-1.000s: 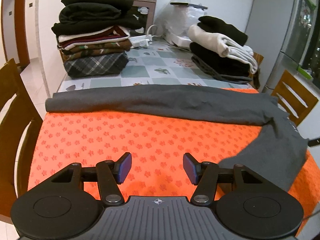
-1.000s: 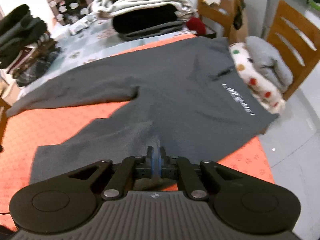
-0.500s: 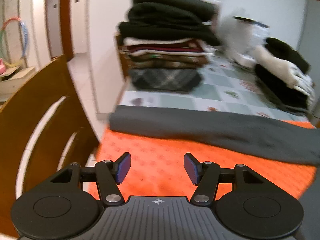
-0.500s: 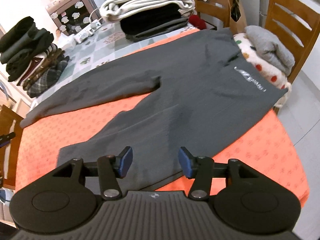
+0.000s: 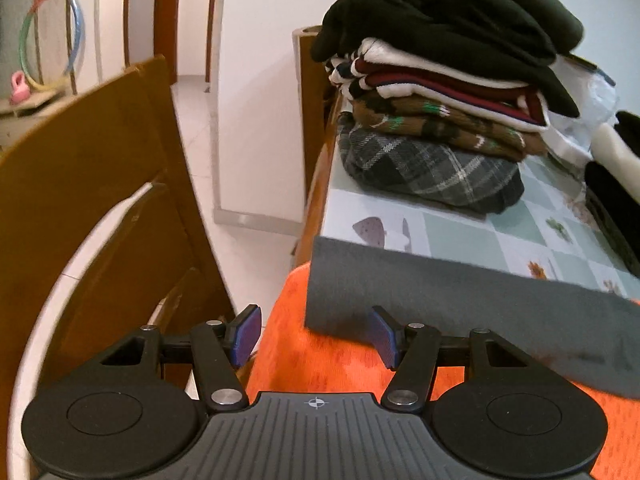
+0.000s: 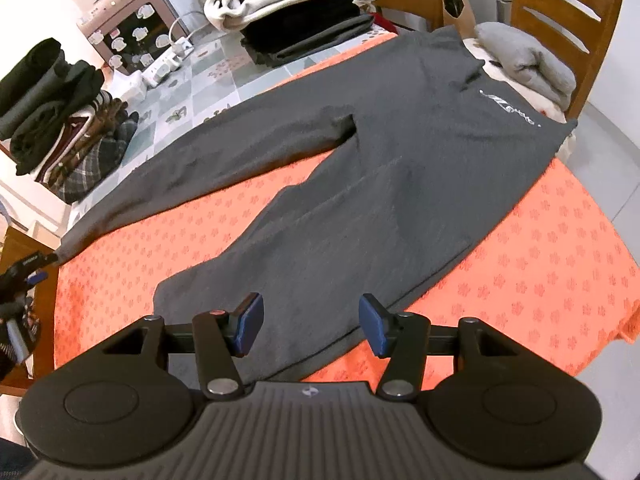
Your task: Fold clothes
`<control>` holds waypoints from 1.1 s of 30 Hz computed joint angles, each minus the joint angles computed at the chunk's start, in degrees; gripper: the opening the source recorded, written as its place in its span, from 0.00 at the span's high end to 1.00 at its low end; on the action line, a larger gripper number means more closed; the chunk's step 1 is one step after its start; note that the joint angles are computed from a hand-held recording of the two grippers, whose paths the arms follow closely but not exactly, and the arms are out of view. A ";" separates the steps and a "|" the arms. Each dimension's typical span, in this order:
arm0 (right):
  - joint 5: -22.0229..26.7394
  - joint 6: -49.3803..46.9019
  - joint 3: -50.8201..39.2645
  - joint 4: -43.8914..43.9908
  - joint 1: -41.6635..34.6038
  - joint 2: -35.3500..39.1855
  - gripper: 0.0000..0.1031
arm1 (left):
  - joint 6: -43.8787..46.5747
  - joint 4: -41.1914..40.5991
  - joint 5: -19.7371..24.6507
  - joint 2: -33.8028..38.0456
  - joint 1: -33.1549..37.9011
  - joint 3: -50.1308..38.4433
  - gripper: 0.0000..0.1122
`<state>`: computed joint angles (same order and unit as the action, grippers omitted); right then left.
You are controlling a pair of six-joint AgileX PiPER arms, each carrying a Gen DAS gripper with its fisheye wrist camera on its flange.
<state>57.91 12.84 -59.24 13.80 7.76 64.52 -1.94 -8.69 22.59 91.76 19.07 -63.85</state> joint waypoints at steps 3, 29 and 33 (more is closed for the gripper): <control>0.65 3.04 -0.26 -2.53 2.36 -0.27 0.42 | 3.04 -3.04 -0.96 2.85 0.16 -1.67 0.46; 6.06 -37.54 -9.79 20.33 -23.76 16.87 0.40 | -36.90 38.14 16.97 6.60 -36.08 -36.50 0.94; 8.92 -44.27 -13.08 23.96 -29.55 21.48 0.40 | -37.36 39.86 24.25 17.22 -44.80 -53.30 0.94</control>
